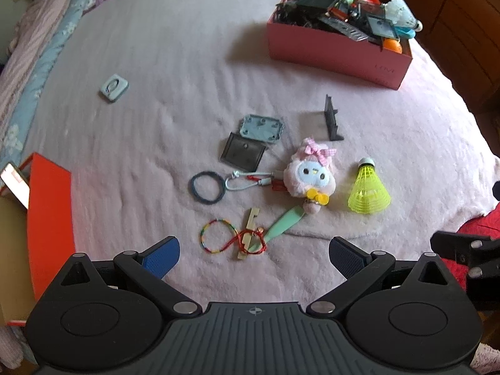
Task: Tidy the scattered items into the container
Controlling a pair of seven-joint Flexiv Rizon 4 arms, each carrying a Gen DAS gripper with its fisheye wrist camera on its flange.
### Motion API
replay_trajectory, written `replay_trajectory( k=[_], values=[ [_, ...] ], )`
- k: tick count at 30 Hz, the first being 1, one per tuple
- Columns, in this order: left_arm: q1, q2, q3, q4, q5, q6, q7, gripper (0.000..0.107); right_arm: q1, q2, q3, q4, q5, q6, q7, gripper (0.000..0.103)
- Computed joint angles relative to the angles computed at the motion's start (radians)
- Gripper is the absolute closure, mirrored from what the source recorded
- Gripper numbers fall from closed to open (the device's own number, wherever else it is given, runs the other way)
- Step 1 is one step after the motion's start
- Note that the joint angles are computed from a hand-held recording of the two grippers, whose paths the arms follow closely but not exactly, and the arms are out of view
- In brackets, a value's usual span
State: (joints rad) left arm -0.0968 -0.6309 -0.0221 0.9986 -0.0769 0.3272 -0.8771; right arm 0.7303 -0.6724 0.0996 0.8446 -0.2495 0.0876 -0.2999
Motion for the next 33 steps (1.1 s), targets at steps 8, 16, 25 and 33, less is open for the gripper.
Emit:
replay_trajectory(
  k=[8, 16, 25, 33],
  values=[
    [0.033, -0.05, -0.002, -0.045, -0.041, -0.098, -0.039, 0.004, -0.007, -0.022, -0.002, 0.004, 0.019, -0.024, 0.016, 0.004],
    [0.023, -0.096, 0.005, -0.098, -0.031, -0.113, -0.114, 0.004, -0.073, 0.025, 0.008, 0.18, 0.062, 0.146, 0.149, 0.004],
    [-0.007, -0.16, 0.026, -0.18, 0.028, -0.135, -0.187, 0.004, -0.135, -0.051, 0.012, 0.182, 0.088, 0.243, 0.169, 0.015],
    [-0.02, -0.177, 0.016, -0.163, 0.037, -0.056, -0.18, 0.004, -0.175, -0.14, 0.025, 0.147, 0.145, 0.299, 0.151, 0.038]
  ],
)
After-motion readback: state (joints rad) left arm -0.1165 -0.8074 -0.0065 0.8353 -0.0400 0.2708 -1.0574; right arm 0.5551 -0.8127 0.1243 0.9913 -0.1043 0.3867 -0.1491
